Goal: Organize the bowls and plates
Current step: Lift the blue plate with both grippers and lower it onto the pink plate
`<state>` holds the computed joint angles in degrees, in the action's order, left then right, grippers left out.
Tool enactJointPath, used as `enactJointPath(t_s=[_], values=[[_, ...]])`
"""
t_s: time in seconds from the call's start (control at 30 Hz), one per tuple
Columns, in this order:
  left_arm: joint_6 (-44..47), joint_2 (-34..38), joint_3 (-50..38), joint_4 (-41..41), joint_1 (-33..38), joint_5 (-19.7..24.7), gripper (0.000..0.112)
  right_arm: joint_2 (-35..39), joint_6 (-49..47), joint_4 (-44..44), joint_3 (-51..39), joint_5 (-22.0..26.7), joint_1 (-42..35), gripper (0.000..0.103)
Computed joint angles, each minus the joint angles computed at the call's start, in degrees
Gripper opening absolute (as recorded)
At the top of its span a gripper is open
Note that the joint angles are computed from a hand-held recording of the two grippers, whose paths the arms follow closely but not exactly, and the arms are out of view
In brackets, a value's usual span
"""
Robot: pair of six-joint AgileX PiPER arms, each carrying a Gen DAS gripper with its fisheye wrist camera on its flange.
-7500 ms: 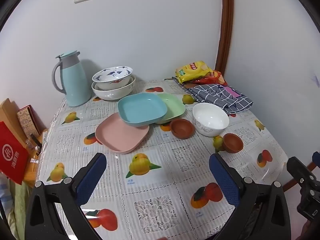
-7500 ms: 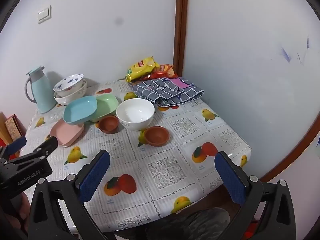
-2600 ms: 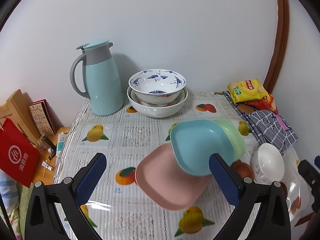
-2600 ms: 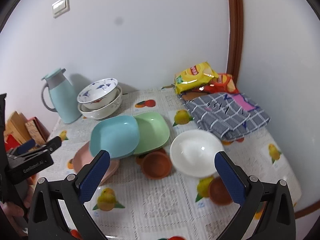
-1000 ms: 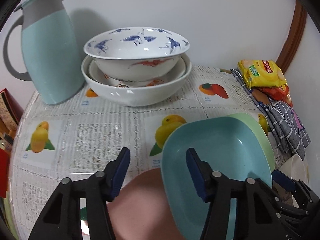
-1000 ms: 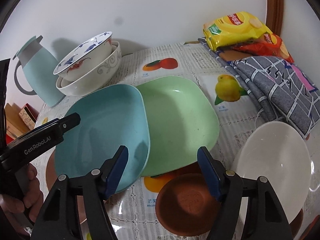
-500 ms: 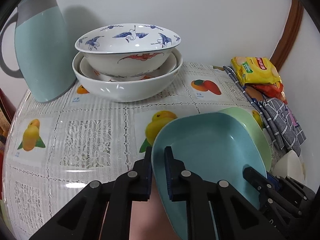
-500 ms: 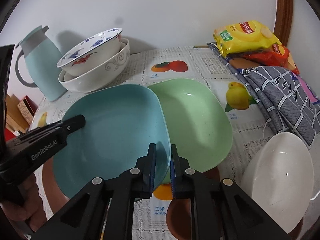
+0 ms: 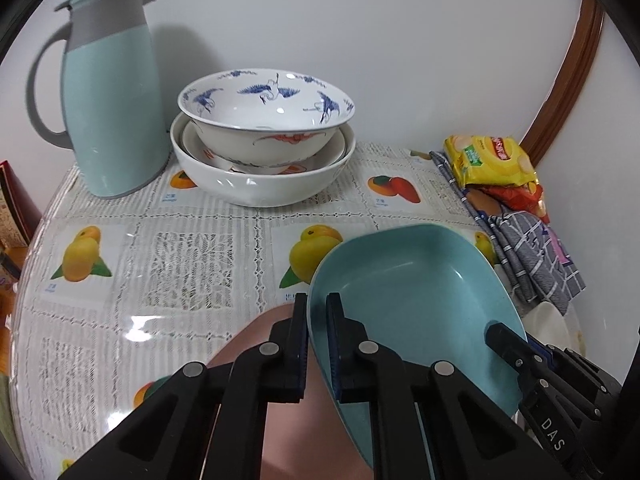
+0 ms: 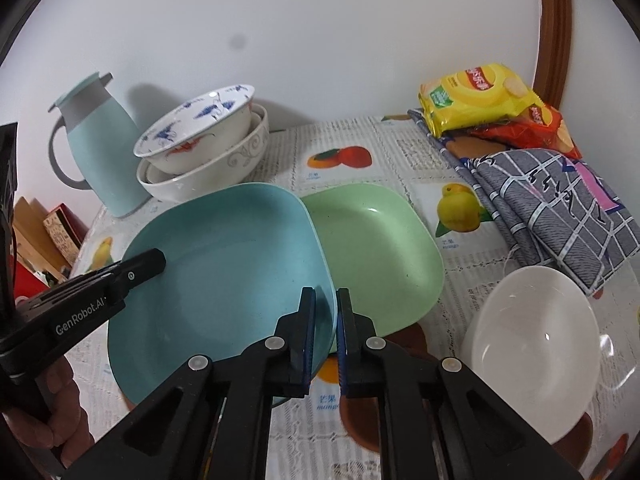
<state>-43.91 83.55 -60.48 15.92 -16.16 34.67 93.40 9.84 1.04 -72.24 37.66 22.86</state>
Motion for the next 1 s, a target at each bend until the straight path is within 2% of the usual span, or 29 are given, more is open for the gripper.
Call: enactJointPath(t_s=[0.3, 0.47, 0.57, 0.73, 0.9, 1.0], values=[[-8.0, -8.8, 1.4, 6.2, -6.5, 7.9, 0.009, -9.5, 1.0, 1.6, 3.4, 3.5, 0.6, 0.009], [-14.4, -12.6, 2.3, 10.4, -12.0, 12.2, 0.009, -16.2, 4.6, -1.5, 6.7, 5.4, 2.1, 0.008], [-17.2, -14.0, 3.1, 12.0, -14.8, 13.5, 0.009, -19.1, 7.4, -4.6, 8.6, 5.9, 3.1, 0.004], [-21.5, -16.3, 5.0, 13.9, -18.1, 15.5, 0.009, -22.4, 6.1, -2.1, 10.6, 6.9, 2.1, 0.005], [-23.0, -17.7, 5.8, 14.7, -18.9, 16.9, 0.009, -23.6, 7.1, -2.2, 11.0, 7.1, 3.2, 0.005], [-21.1, -18.5, 6.8, 13.1, -17.0, 16.3, 0.009, -23.0, 5.4, 0.3, 10.8, 6.9, 3.0, 0.005]])
